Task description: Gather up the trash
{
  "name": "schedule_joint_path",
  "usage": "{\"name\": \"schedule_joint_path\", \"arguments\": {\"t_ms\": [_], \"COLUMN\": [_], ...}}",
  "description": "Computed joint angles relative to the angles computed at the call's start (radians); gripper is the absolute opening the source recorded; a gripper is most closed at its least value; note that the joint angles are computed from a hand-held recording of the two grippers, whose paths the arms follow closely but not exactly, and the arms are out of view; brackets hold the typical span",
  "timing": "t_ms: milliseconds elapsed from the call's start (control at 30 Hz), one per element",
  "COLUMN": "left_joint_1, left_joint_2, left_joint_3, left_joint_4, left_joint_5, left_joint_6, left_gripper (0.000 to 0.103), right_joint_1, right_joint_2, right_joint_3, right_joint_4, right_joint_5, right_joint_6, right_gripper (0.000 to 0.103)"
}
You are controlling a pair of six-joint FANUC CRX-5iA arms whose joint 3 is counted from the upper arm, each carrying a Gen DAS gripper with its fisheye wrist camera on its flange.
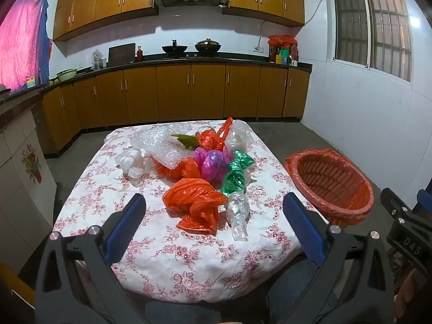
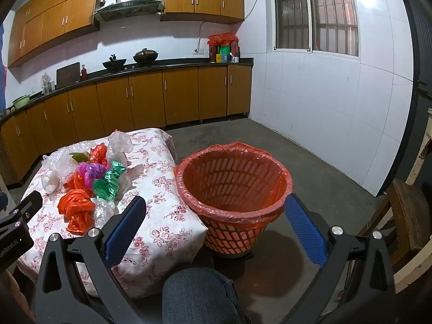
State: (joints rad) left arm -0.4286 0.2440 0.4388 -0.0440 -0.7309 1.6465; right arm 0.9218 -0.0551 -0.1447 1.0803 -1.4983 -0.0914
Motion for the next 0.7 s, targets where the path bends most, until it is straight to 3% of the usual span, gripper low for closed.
{"name": "schedule_joint_path", "arguments": {"t_ms": [700], "left_joint_1": [0.000], "left_joint_2": [0.000], "left_joint_3": [0.001], "left_joint_4": [-0.001], "left_joint_5": [-0.001], "left_joint_6": [0.001], "left_gripper": [0.099], "right_joint_1": [0.000], "right_joint_2": [0.003], "right_joint_3": [0.001], "right_joint_4": [-0.003], "right_joint_5": [0.003], "right_joint_6": [-0.003], "right_gripper": [0.101]}}
